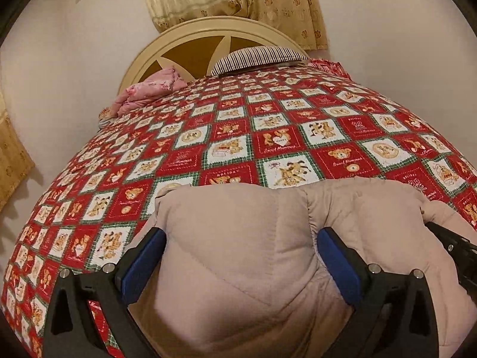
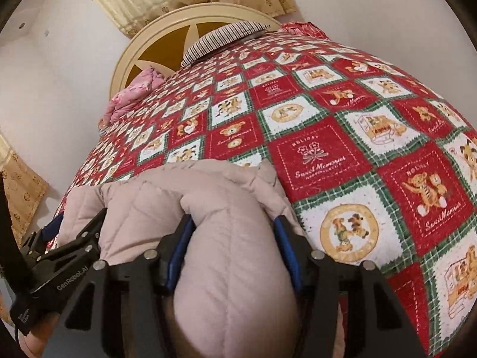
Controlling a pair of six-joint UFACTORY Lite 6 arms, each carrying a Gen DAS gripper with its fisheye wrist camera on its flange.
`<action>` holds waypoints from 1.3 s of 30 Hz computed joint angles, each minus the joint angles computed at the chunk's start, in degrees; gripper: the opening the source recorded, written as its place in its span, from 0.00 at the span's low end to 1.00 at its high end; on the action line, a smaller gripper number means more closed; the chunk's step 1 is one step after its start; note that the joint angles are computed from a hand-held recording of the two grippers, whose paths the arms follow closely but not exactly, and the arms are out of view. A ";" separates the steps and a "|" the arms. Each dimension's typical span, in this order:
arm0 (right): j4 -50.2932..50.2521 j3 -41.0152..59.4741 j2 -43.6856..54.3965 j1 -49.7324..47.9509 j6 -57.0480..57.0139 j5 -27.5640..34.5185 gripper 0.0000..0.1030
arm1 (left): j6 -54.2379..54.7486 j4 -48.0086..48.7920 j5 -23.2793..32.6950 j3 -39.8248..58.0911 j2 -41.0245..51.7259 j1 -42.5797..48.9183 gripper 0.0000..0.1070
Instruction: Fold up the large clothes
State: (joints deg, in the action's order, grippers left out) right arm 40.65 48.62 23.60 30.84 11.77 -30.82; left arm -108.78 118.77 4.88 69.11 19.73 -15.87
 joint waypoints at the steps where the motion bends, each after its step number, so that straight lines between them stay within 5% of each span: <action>1: 0.31 0.23 0.25 0.04 -0.29 0.08 0.55 | -0.04 0.03 -0.36 0.19 0.18 0.18 0.95; 20: 4.72 3.99 3.17 -0.29 -5.70 3.00 0.57 | -3.60 3.42 -2.08 2.41 3.59 1.07 0.95; 39: 12.24 8.04 5.69 -0.62 -14.31 6.26 0.59 | 43.60 -43.71 -1.70 5.32 6.33 0.48 0.95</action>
State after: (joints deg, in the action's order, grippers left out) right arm 52.90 56.66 29.29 30.22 -2.53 -24.56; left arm -65.18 75.05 3.18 74.43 26.06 -15.39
